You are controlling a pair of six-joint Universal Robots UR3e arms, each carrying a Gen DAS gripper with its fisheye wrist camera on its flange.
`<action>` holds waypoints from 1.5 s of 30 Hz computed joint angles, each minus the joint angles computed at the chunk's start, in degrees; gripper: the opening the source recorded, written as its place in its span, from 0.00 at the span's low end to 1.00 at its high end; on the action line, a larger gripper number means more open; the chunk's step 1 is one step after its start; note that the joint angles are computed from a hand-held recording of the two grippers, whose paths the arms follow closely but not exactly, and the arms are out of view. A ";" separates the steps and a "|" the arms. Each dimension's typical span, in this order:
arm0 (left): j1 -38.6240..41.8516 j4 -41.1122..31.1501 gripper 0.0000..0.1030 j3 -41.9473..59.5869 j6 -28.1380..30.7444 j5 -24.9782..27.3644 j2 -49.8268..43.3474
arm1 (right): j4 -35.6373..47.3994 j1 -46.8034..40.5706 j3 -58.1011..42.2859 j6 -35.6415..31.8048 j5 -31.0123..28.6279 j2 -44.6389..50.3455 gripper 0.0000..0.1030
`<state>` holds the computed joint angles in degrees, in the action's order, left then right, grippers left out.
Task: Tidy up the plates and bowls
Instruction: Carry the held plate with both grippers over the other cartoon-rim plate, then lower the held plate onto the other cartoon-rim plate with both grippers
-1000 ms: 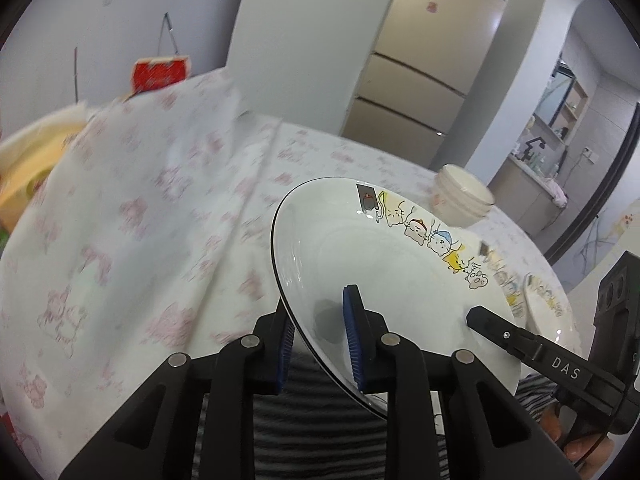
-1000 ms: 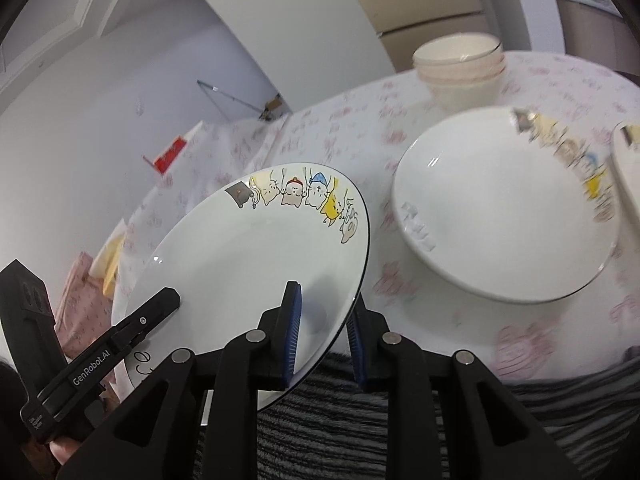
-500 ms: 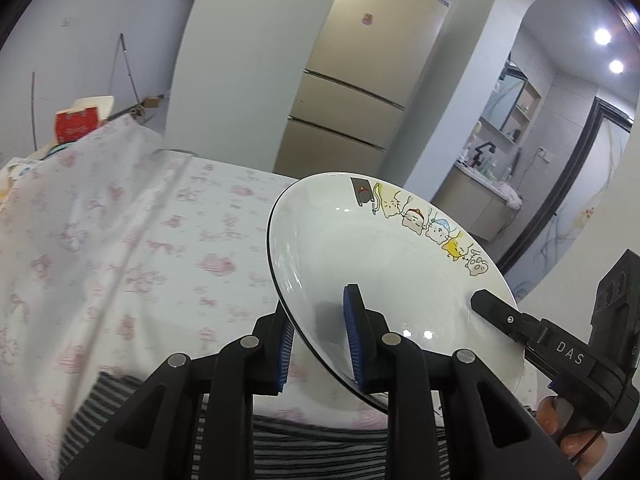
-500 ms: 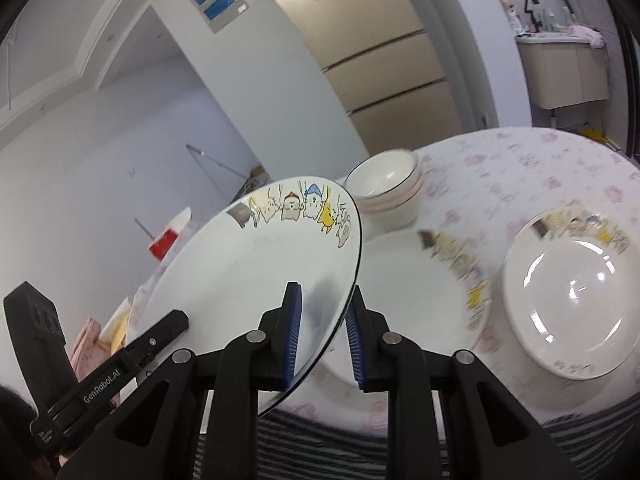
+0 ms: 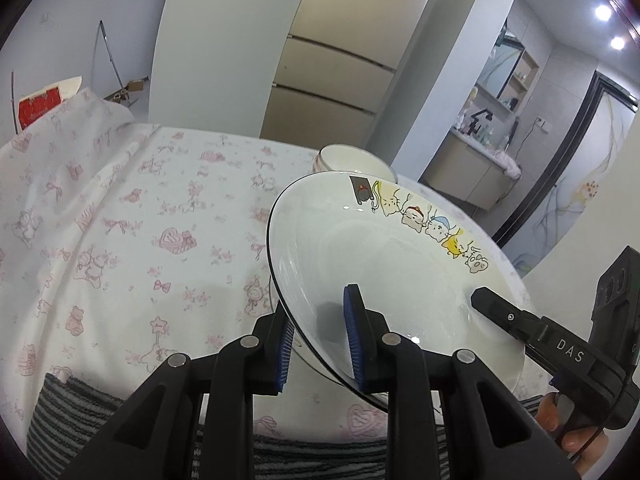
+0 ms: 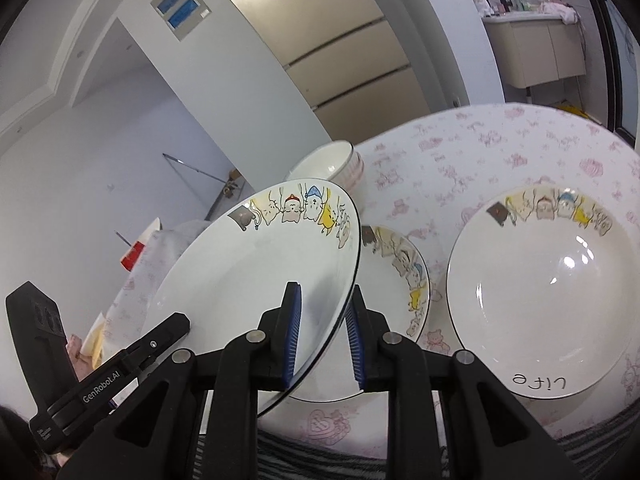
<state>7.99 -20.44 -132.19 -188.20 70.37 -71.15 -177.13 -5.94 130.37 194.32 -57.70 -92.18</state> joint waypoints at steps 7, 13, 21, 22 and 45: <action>0.08 4.76 0.25 -0.10 0.91 -0.55 -8.14 | -1.41 1.59 -1.26 0.45 -3.17 5.24 0.21; -0.49 6.74 0.26 -0.24 1.57 0.24 -11.94 | -1.51 2.31 -2.03 0.44 -4.74 8.01 0.21; -1.64 7.51 0.26 -0.14 2.04 2.15 -13.92 | -1.19 3.25 -2.85 0.20 -5.97 10.21 0.21; -1.79 7.70 0.27 -0.08 2.08 2.42 -14.17 | -1.12 3.27 -2.97 0.16 -6.05 10.47 0.21; -4.35 7.73 0.29 0.92 2.47 5.04 -17.18 | -0.35 4.27 -3.73 0.78 -9.23 11.90 0.21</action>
